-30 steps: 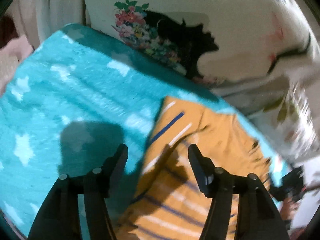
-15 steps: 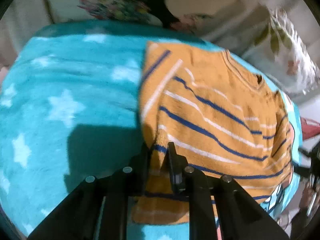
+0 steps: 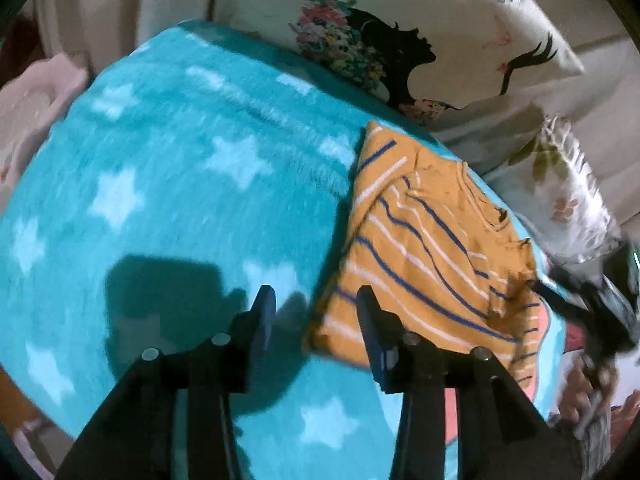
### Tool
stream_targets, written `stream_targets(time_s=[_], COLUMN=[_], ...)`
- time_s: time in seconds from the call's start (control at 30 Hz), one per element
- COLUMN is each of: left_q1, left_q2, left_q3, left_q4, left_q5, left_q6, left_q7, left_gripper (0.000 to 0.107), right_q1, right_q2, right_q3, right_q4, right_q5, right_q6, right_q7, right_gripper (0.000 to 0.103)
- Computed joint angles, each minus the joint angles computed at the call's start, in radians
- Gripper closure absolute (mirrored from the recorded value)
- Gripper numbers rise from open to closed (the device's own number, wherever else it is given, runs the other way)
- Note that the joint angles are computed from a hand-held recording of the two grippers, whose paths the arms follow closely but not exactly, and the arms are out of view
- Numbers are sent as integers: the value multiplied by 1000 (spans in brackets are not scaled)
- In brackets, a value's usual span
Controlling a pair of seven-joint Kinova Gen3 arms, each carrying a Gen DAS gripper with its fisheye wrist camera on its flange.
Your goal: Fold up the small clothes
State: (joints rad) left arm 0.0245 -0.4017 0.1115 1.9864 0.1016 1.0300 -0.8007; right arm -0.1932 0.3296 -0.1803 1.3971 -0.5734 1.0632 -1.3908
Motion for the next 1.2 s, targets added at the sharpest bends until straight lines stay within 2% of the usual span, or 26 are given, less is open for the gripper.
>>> stream_targets(time_s=[0.17,0.3,0.37,0.4,0.43,0.5,0.6,0.67,0.77,0.9,0.97,1.03,1.07,1.13,1.2], left_q1=[-14,-13,-22,-29,-34,-46,-55,-58,-60,-53,-45,-34,-30,-14,0], left_q2=[-62,-101,-127,-145,-157,-187,-221,-223,-222,-201,-193,-181,-173,-150,-125], left_q3=[89,105,101,99,95,91,89,88,99,117,119,113,109,92,79], left_q4=[9,30,48,61,70,89,118,129,132,112,103,94,92,85,76], left_q5=[-17,-22,-26,-25,-23,-19,-6,2,8,8,6,3,2,2,0], left_q6=[78,134,147,151,151,162,166,161,163,173,175,163,155,130,100], left_q7=[129,190,219,236,246,269,289,291,298,298,293,278,269,237,202], left_gripper=[63,61,61,61,61,61,61,61,61,61,60,57,55,54,53], right_q1=[-186,-332,-382,-392,-390,-393,-407,-424,-473,-558,-554,-526,-493,-440,-373], right_q2=[167,302,350,359,357,351,315,327,401,492,518,494,475,419,330], right_q3=[-16,39,68,61,46,40,40,36,48,94,88,79,58,33,3], right_q4=[-232,-417,-484,-496,-497,-509,-489,-531,-662,-772,-806,-784,-772,-721,-638], right_q5=[179,325,392,426,445,457,480,485,508,583,573,546,511,461,419], right_q6=[21,79,123,126,120,127,70,62,118,169,204,198,202,184,156], right_q7=[-82,-154,-189,-195,-185,-176,-174,-181,-202,-212,-209,-229,-230,-219,-188], right_gripper=[27,29,56,73,86,97,98,98,98,98,97,96,93,72,64])
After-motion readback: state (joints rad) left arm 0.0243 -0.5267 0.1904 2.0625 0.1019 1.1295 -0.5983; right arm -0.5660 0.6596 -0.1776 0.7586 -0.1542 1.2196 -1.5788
